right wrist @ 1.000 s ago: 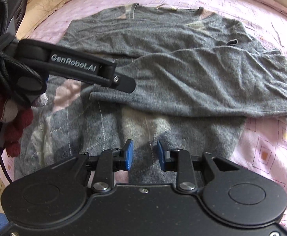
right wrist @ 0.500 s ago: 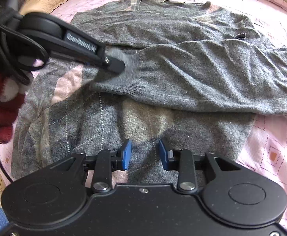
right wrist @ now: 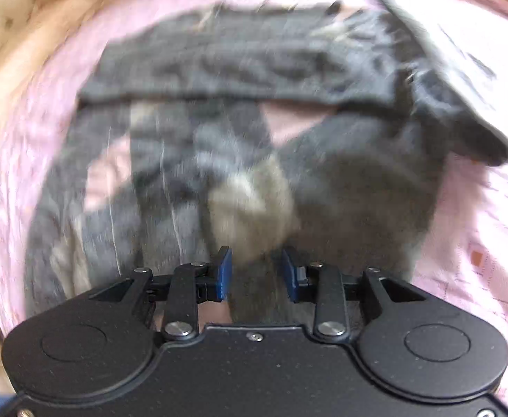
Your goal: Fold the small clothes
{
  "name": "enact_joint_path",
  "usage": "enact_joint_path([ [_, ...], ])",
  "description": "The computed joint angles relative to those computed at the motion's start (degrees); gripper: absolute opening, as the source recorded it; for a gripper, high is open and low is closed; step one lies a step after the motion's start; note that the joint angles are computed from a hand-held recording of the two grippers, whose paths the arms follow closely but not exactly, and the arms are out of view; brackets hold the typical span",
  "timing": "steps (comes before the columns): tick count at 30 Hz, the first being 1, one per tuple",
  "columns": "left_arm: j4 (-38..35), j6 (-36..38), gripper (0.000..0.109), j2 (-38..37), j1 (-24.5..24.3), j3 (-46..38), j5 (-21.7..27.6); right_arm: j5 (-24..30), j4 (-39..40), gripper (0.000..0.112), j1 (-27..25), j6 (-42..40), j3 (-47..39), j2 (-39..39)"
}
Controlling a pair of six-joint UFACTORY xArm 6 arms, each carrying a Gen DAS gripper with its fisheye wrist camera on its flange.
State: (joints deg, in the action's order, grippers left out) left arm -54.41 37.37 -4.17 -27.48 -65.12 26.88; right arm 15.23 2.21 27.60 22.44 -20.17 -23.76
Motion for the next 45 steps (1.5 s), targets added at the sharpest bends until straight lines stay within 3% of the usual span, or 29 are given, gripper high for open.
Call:
enact_joint_path([
  [6, -3.14, 3.25, 0.006, 2.34, 3.48, -8.6, 6.0, -9.73, 2.88, 0.043, -2.28, 4.08, -5.07, 6.87],
  [10, -3.3, 3.16, 0.006, 3.88, 4.48, -11.33, 7.38, -11.94, -9.72, 0.043, -6.33, 14.05, -12.84, 15.68],
  [13, -3.4, 3.67, 0.006, 3.91, 5.34, -11.02, 7.37, -9.8, -17.63, 0.043, -9.17, 19.42, -18.42, 20.85],
  [17, -0.05, 2.76, 0.006, 3.44, 7.92, -8.67, 7.61, -0.27, -36.1, 0.043, -12.41, 35.15, -22.92, 22.48],
  [20, 5.46, -0.26, 0.006, 3.98, 10.2, -5.98, 6.94, 5.79, -41.76, 0.043, -14.08, 41.28, -22.76, 21.23],
  [23, 13.27, -5.83, 0.006, 6.89, 12.38, -4.49, 6.68, 6.32, -39.26, 0.043, -16.72, 40.61, -20.14, 19.56],
  [26, 22.08, -11.16, 0.006, 10.76, 13.93, -3.8, 6.76, 2.96, -39.15, 0.043, -18.48, 40.46, -17.24, 17.86],
  [30, 29.69, -14.74, 0.006, 12.3, 15.58, -0.87, 5.22, 1.71, -35.15, 0.053, -17.81, 34.98, -14.72, 15.07],
  [34, 34.09, -15.49, 0.006, 11.3, 16.42, 1.76, 3.49, 2.44, -33.99, 0.055, -16.31, 32.51, -11.91, 10.97],
  [37, 33.2, -15.67, 0.006, 10.3, 16.74, 3.08, 1.32, 3.07, -32.02, 0.055, -16.27, 30.34, -9.88, 8.3],
  [40, 38.32, -20.03, 0.006, 11.53, 17.07, 3.71, -1.95, 4.34, -30.68, 0.055, -16.38, 29.18, -8.62, 6.4],
  [44, 41.1, -25.0, 0.01, 16.6, 17.83, 0.18, 0.19, 5.56, -27.84, 0.055, -16.13, 26.77, -7.78, 4.56],
  [45, 44.33, -28.1, 0.02, 18.04, 18.0, -1.29, 1.88, 5.75, -27.53, 0.055, -16.01, 26.35, -7.69, 4.07],
])
